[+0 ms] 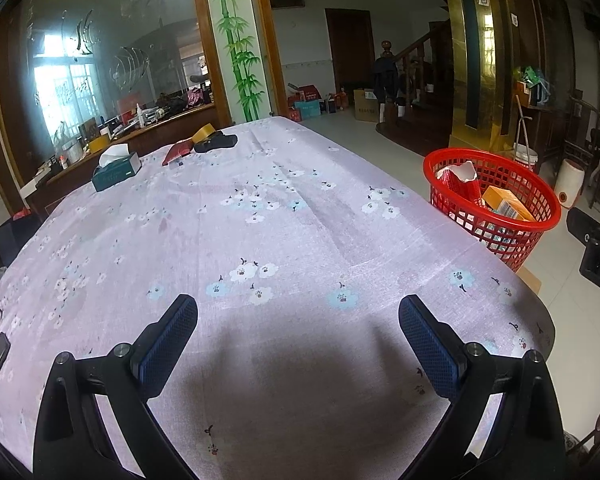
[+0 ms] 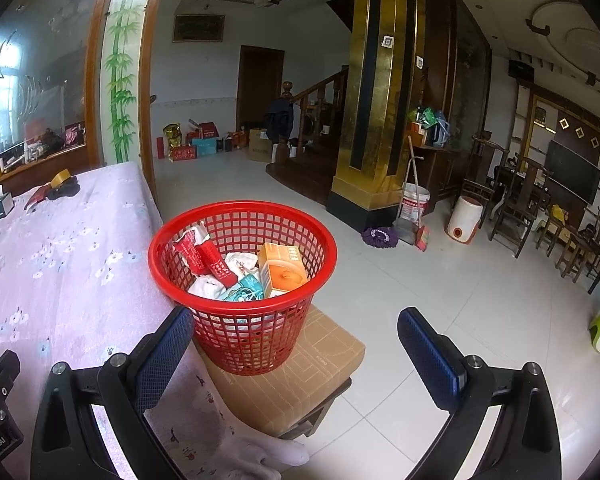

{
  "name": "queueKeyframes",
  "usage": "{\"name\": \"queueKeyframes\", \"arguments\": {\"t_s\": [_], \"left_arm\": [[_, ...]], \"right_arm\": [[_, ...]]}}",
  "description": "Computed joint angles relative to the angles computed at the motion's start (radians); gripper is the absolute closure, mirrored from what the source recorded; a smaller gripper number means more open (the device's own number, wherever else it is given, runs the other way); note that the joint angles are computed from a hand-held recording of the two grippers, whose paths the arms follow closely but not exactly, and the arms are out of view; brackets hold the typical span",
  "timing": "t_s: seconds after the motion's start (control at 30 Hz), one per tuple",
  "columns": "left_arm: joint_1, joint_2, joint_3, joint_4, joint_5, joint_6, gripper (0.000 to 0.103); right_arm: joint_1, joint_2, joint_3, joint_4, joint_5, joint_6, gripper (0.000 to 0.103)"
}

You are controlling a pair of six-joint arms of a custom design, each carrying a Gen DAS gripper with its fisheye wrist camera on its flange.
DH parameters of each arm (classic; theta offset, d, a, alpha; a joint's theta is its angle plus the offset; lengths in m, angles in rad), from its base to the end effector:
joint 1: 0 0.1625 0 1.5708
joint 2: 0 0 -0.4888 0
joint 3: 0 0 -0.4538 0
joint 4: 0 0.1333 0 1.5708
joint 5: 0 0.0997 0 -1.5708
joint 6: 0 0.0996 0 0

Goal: Collect trash

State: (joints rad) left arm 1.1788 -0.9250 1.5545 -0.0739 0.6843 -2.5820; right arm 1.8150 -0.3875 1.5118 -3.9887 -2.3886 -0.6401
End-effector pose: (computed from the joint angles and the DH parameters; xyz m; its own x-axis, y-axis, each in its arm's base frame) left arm -0.0584 -0.6921 0.1678 -0.6013 -0.0522 -0.7974 0.6144 0.6079 -0.5030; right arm 0.2381 -0.7047 0.0151 -0.6288 0.2550 0.7346 -0.5507 0.5209 -0.6522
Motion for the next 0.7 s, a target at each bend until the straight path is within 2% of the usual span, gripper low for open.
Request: {"name": "queueKeyframes", "arguments": {"t_s": [0.7], "left_arm": [[0.001, 0.000, 0.000, 0.005, 0.003, -0.004, 0.003]], "right_arm": [[-0.002, 0.006, -0.010, 0.011, 0.004, 0.004, 0.000]]}}
